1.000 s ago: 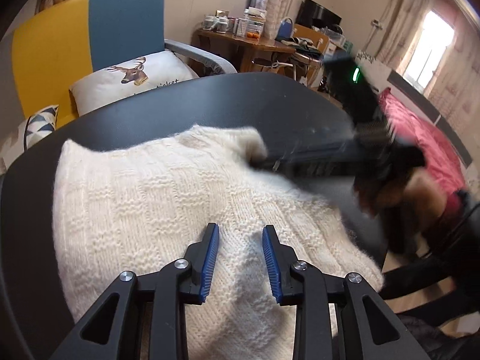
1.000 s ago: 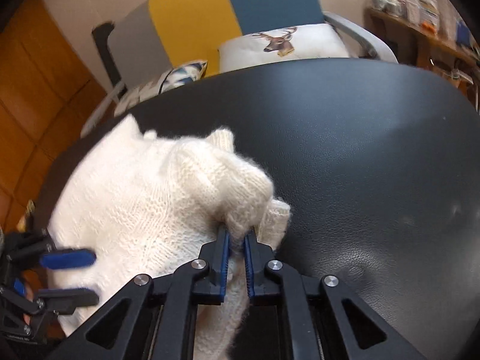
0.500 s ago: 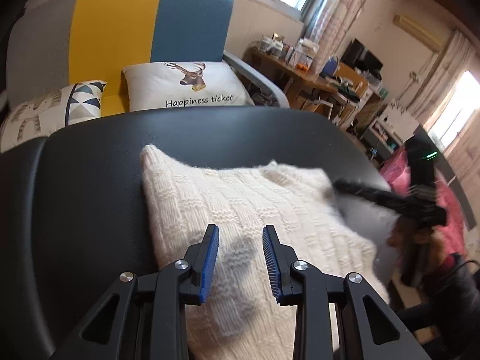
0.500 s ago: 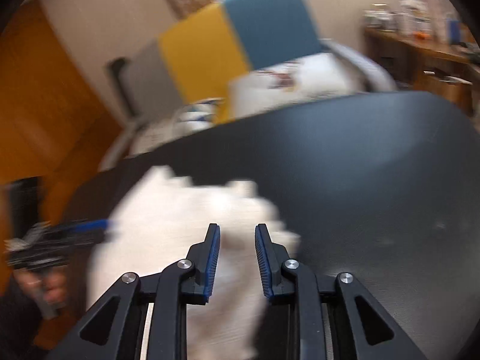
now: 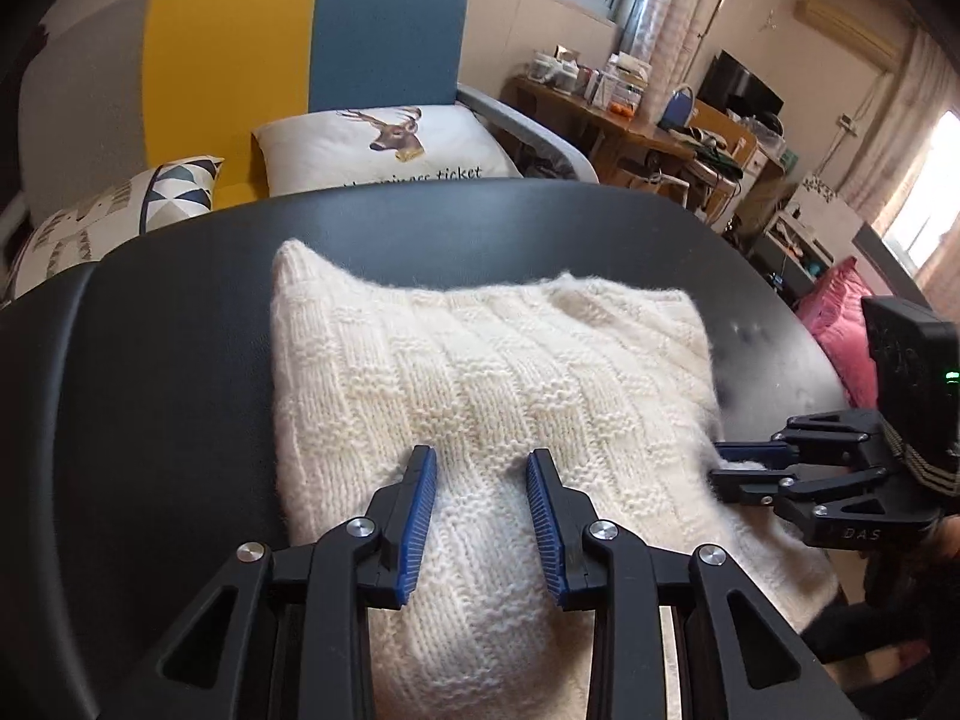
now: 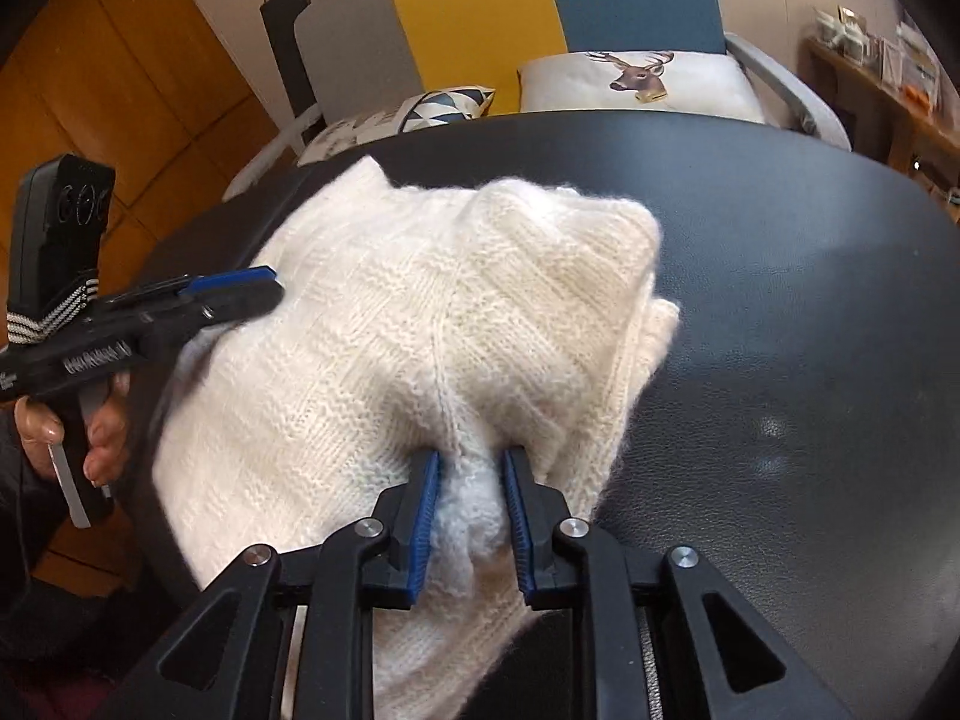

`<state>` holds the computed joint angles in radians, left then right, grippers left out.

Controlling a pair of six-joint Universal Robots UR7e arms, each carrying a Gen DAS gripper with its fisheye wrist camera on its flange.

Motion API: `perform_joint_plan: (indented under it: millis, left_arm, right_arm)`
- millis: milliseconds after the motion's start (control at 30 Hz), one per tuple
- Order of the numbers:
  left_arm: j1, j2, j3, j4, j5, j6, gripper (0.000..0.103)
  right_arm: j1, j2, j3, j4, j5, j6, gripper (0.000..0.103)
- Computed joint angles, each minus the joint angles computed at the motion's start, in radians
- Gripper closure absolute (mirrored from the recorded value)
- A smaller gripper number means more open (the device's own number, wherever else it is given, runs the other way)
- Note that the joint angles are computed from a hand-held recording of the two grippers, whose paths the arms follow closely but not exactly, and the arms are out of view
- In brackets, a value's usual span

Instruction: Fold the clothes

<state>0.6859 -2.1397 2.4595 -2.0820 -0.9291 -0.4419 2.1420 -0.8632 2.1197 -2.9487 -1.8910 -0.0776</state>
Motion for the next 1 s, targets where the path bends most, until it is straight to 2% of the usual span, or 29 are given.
perform_joint_plan:
  millis: [67,100,200,300,367,400,467,533,600,667,767,867,933,1000]
  left_arm:
    - [0.036,-0.046,-0.026,-0.026,-0.069,-0.006,0.067]
    - [0.062,-0.073,-0.043,-0.019,-0.098,-0.016,0.057]
    - [0.146,-0.136,-0.089,0.014,-0.159,-0.043,0.043]
    - [0.226,-0.159,-0.124,0.059,-0.206,-0.027,0.039]
    - [0.285,-0.156,-0.133,0.064,-0.264,-0.004,0.036]
    - [0.313,-0.149,-0.131,0.051,-0.301,0.004,0.032]
    - [0.361,-0.131,-0.125,0.027,-0.367,0.015,0.031]
    - [0.387,-0.102,-0.122,0.006,-0.404,0.037,0.027]
    - [0.393,-0.069,-0.119,0.001,-0.407,0.053,0.026]
    - [0.41,-0.037,-0.123,-0.007,-0.43,0.083,0.026]
    - [0.419,-0.001,-0.126,-0.019,-0.437,0.108,0.022]
    - [0.446,0.021,-0.127,-0.039,-0.471,0.118,0.019]
    - [0.462,0.033,-0.126,-0.048,-0.49,0.119,0.017]
    - [0.469,0.048,-0.123,-0.06,-0.497,0.119,0.015]
  right_arm:
    - [-0.018,-0.038,0.025,-0.021,0.063,0.014,0.08]
    - [-0.03,-0.06,0.041,-0.043,0.098,0.029,0.08]
    - [-0.06,-0.113,0.089,-0.126,0.185,0.07,0.074]
    - [-0.098,-0.137,0.094,-0.109,0.282,0.142,0.066]
    - [-0.131,-0.132,0.097,-0.081,0.318,0.194,0.055]
    - [-0.145,-0.136,0.105,-0.071,0.324,0.221,0.054]
    - [-0.179,-0.143,0.131,-0.081,0.356,0.263,0.052]
    - [-0.223,-0.15,0.161,-0.098,0.404,0.316,0.046]
    - [-0.235,-0.162,0.164,-0.061,0.365,0.372,0.045]
    - [-0.252,-0.153,0.167,-0.068,0.373,0.395,0.045]
    - [-0.293,-0.128,0.167,-0.09,0.469,0.417,0.045]
    - [-0.31,-0.074,0.133,-0.08,0.541,0.403,0.045]
    - [-0.289,-0.037,0.088,-0.039,0.499,0.394,0.045]
    - [-0.286,-0.013,0.064,-0.035,0.514,0.38,0.044]
